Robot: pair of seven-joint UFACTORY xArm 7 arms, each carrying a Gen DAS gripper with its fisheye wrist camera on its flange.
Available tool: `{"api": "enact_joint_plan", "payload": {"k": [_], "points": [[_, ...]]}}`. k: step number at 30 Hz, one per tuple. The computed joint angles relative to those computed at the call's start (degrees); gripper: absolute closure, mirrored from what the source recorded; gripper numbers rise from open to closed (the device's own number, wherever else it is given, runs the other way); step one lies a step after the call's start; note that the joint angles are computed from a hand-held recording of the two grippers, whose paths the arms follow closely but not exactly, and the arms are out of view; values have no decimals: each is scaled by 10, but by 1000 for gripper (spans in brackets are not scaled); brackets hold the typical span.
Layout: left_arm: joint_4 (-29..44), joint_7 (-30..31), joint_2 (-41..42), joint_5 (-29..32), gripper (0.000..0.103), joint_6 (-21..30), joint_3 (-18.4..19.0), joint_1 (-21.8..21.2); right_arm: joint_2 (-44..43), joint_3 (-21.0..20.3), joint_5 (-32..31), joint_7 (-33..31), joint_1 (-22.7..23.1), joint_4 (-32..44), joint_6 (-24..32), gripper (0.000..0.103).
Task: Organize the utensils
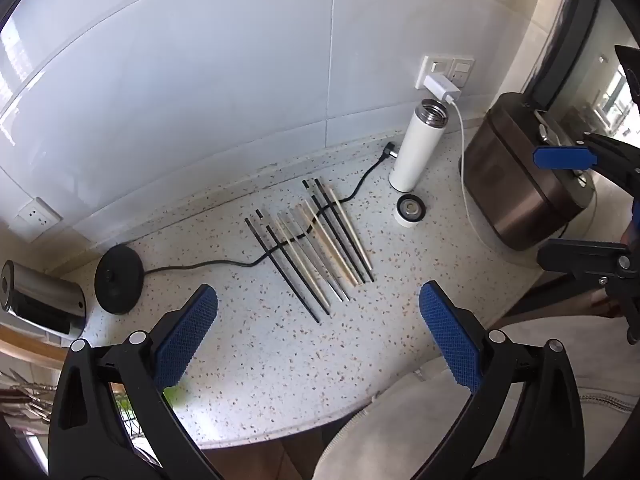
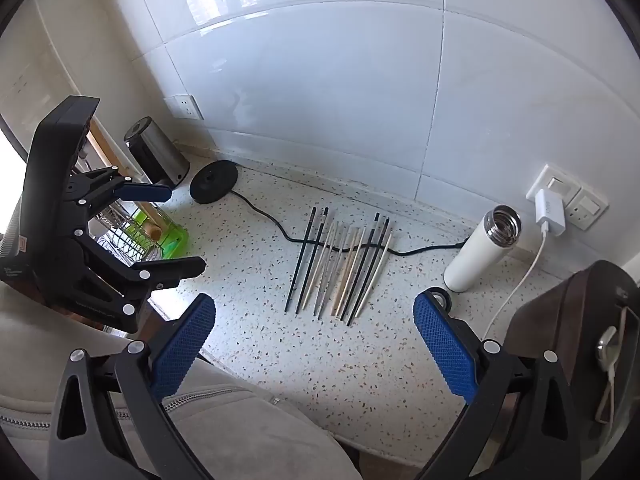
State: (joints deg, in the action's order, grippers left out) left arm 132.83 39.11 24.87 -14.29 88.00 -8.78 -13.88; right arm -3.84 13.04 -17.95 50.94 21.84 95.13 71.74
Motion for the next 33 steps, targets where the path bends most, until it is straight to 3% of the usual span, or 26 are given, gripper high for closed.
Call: {"api": "enact_joint_plan", "payload": {"k": [9,22,33], "points": [[-1,-1,-1,5,6,-2,0,-4,5,5,-14,17,6,0,-3,7],[53,-14,32,1,6,20,-2,-6,3,0,-7,10,5,12,7,7],[37,-2,22,-2,6,16,-3,-5,-2,-2,3,10,-1,3,-1,7]]}}
